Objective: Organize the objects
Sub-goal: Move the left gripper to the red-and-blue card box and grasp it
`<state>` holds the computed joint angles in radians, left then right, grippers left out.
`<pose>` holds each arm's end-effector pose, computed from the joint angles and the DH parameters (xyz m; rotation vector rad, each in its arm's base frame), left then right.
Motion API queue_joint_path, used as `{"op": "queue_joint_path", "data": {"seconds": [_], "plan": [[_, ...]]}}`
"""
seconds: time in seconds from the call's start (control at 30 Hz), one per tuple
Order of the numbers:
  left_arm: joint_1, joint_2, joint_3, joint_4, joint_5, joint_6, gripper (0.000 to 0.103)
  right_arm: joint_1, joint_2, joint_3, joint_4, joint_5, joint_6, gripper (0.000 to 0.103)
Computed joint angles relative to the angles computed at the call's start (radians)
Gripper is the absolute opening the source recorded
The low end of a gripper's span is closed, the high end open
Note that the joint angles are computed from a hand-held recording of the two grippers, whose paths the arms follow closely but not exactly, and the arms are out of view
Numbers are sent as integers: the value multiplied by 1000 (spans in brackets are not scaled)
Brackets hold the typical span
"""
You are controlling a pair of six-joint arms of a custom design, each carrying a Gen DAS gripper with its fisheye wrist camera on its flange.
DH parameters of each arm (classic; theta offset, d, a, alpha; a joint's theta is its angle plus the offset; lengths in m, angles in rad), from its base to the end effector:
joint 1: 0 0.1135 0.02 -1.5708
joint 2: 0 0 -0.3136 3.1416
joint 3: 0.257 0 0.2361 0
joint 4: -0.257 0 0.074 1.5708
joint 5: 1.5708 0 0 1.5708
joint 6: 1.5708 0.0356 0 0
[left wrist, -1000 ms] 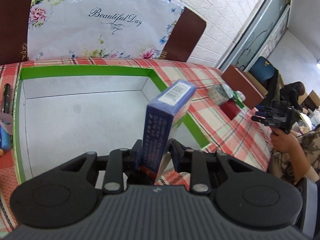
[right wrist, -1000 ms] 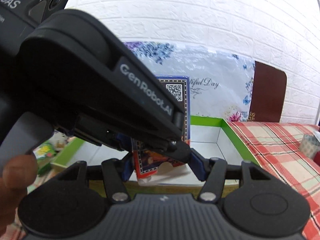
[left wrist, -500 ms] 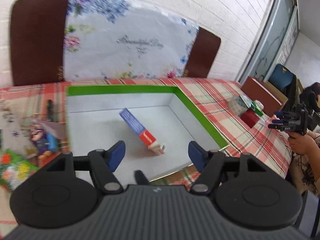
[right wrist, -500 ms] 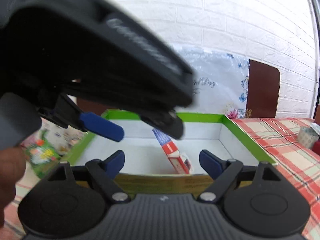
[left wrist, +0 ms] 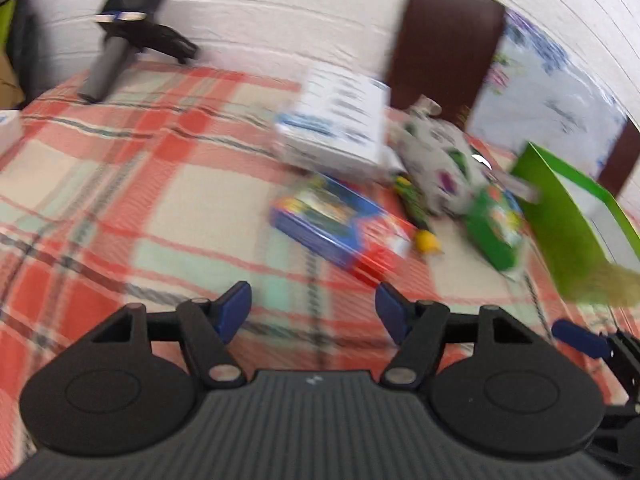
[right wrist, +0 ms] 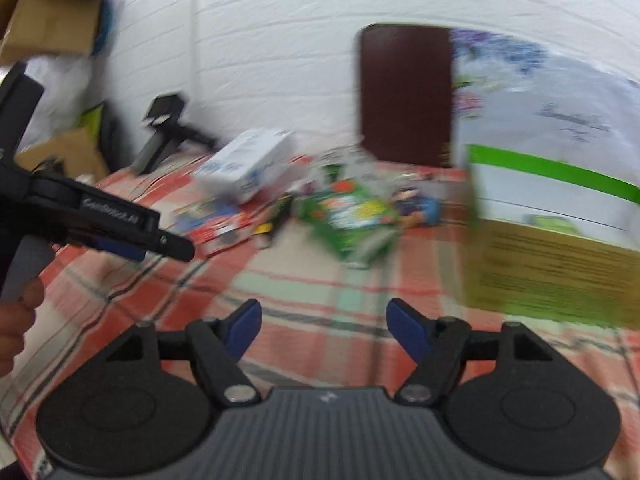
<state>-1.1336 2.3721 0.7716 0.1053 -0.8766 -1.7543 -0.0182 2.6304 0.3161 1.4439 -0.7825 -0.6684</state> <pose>0.1542 -0.2654 0.0052 -0.7292 2.1424 0.0493 0.2475 0.0206 -0.0177 -1.0063 1.9584 0.5780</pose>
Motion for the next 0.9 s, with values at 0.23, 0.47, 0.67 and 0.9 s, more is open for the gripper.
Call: {"op": "queue_joint_path", "data": {"seconds": [0.23, 0.47, 0.67, 0.9], "plan": [[150, -14, -244, 491, -59, 298, 81, 252, -36, 60, -58, 153, 137, 75], [223, 61, -261, 823, 74, 597, 44, 389, -71, 131, -110, 241, 235, 74], [70, 52, -226, 666, 36, 366, 44, 265, -55, 60, -81, 127, 135, 56], [-138, 50, 0, 257, -14, 123, 46, -48, -44, -84, -155, -57, -255, 56]]}}
